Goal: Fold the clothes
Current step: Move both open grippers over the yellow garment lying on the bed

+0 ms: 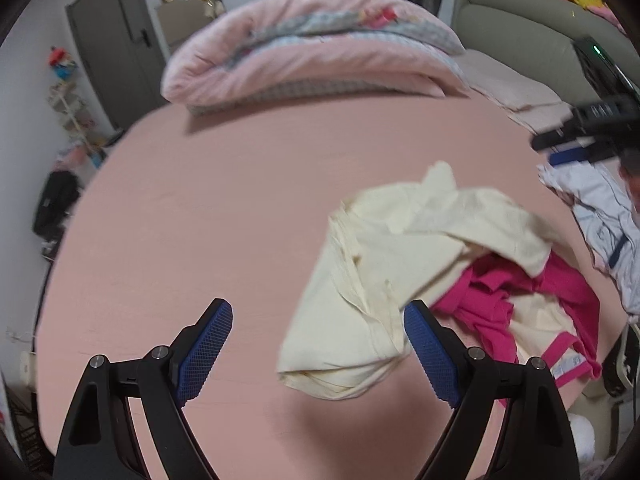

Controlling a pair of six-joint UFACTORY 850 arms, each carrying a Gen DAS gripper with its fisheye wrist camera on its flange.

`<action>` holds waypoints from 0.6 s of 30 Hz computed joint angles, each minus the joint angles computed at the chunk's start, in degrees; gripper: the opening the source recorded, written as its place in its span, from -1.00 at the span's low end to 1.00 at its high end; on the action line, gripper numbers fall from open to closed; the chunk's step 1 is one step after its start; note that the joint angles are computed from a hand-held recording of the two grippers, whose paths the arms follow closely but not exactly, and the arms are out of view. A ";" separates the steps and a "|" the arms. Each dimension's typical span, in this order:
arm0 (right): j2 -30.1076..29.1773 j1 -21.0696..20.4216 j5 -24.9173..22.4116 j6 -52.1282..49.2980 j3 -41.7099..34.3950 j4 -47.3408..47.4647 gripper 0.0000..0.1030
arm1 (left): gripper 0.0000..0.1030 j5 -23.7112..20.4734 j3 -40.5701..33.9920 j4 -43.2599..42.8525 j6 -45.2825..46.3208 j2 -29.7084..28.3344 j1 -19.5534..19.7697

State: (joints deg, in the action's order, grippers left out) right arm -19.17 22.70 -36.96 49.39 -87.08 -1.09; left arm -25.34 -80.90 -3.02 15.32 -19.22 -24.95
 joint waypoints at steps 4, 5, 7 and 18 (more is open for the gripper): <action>-4.55 -0.99 -2.74 -3.03 -4.33 0.82 0.38 | 0.71 -1.78 -1.22 -6.49 7.82 -3.18 0.49; -5.61 -1.32 -3.27 -3.90 -5.25 1.26 0.38 | 0.71 -2.39 -1.52 -8.66 10.10 -3.85 0.79; -7.60 -2.07 -4.02 -5.70 -6.84 2.53 0.38 | 0.71 -3.74 -2.15 -12.50 14.21 -5.20 1.36; -16.21 -4.99 -7.10 -11.04 -13.35 9.58 0.38 | 0.71 -5.81 -1.92 -19.78 24.82 -8.46 1.76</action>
State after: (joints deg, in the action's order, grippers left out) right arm -35.38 17.71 -44.06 38.35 -100.43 8.49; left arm -31.15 -82.83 -22.80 40.15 -27.69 -23.19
